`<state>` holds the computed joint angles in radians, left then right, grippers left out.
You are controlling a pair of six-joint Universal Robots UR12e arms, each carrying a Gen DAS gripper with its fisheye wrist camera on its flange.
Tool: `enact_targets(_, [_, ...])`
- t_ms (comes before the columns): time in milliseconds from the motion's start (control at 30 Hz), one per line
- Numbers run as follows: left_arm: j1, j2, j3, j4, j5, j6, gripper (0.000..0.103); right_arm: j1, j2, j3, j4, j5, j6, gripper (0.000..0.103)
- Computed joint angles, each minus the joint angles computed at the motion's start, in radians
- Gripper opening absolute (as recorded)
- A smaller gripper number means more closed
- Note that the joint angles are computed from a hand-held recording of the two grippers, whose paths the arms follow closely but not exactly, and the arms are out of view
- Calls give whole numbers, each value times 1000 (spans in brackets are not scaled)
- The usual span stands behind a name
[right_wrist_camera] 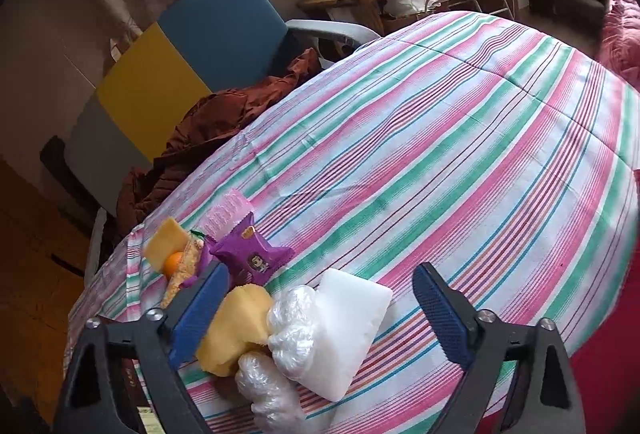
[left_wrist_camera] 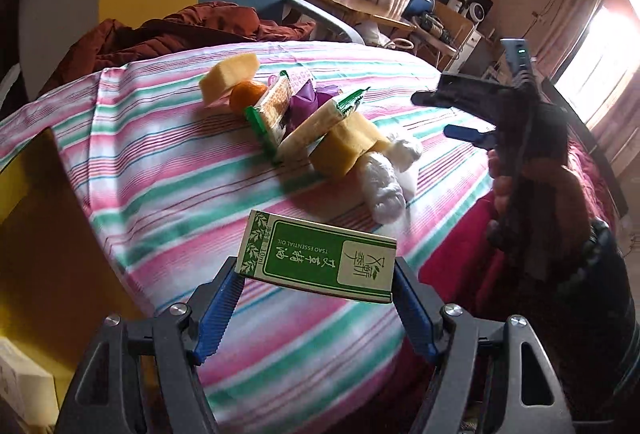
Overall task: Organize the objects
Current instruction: 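Carry the green box to the tray with the left gripper while the right grasps the wrapped ball, then release the green box and the wrapped ball into the gold tray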
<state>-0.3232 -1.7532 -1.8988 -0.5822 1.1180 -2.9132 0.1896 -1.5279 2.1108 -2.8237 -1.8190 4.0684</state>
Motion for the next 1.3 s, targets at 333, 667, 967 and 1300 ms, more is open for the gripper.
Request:
enact_targets(333, [65, 77, -94, 84, -77, -62, 75, 18, 67, -109, 263, 62, -180, 49])
enact_targets(667, [116, 120, -142, 172, -74, -128, 75, 25, 29, -68, 158, 25, -163, 35])
enact_targets(967, [184, 141, -172, 241, -20, -225, 75, 108, -49, -60, 18, -84, -208, 35])
enact_targets(1300, [276, 138, -154, 281, 123, -319, 75, 233, 114, -243, -52, 146, -471, 35])
